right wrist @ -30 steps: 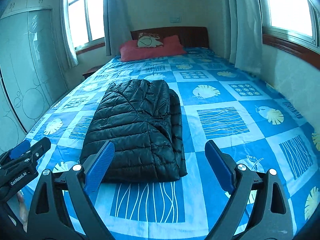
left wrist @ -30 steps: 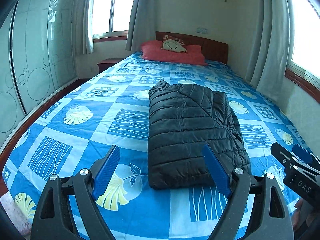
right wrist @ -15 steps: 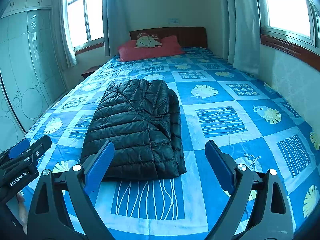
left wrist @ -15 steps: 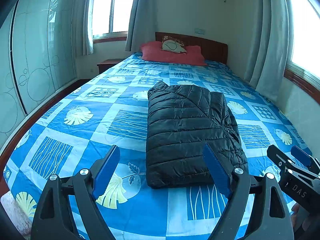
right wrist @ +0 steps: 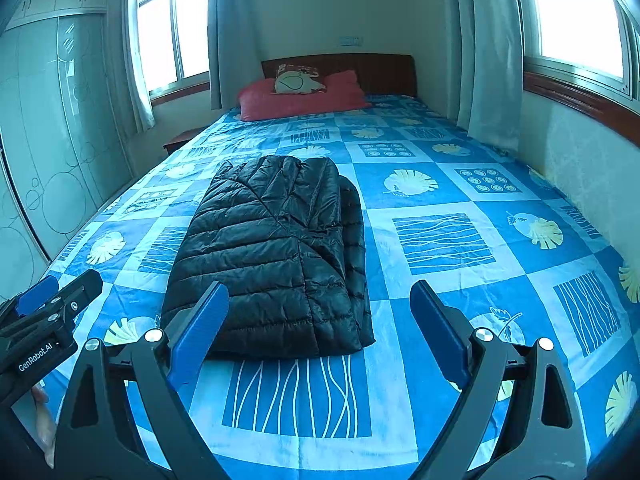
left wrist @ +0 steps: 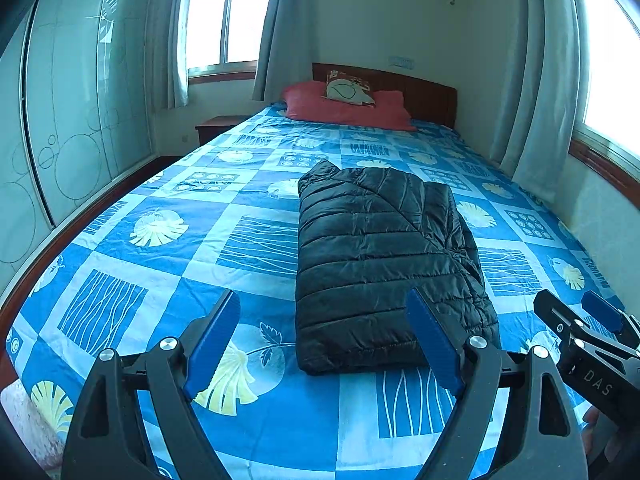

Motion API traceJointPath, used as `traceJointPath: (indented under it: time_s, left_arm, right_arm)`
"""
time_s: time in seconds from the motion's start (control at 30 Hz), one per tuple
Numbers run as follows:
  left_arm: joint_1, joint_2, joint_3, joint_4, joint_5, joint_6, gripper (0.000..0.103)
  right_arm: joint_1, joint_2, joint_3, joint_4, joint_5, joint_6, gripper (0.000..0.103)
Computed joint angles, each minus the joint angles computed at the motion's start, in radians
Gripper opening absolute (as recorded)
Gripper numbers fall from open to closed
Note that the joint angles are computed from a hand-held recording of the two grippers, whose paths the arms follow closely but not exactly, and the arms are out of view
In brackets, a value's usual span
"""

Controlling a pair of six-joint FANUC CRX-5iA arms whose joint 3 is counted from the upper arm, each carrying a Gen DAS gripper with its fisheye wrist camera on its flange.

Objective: Fold large clothes

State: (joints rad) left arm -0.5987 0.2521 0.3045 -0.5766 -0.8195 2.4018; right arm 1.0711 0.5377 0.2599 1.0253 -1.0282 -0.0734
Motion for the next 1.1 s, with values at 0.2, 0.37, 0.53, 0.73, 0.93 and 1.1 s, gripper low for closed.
traceJointPath:
  time_s: [0.2,0.37,0.53,0.73,0.93,1.1]
  left_arm:
    - [0.002,-0.002,-0.003,0.003,0.004,0.002,0.084]
    - [-0.003,-0.006,-0.006,-0.007,0.004,0.018,0.084]
    - [-0.004,-0.004,-0.002,-0.009,0.005,0.020,0.084]
    - [-0.008,-0.004,-0.002,-0.017,0.005,0.022,0.084]
    - [-0.005,-0.009,-0.010,-0.012,0.015,0.024,0.084]
    - [-0.006,-0.011,-0.011,-0.013,0.016,0.026,0.084]
  right_arm:
    - [0.001,0.002,0.002,-0.001,-0.002,0.001,0.092]
    - [0.001,-0.002,-0.005,0.001,0.002,-0.002,0.092]
    - [0.001,-0.002,-0.006,0.000,0.001,-0.001,0.092]
    - [0.002,0.000,-0.002,0.000,-0.002,-0.001,0.092]
    - [0.002,-0.001,-0.005,0.001,0.000,-0.002,0.092]
    - [0.002,-0.001,-0.004,0.000,-0.002,0.000,0.092]
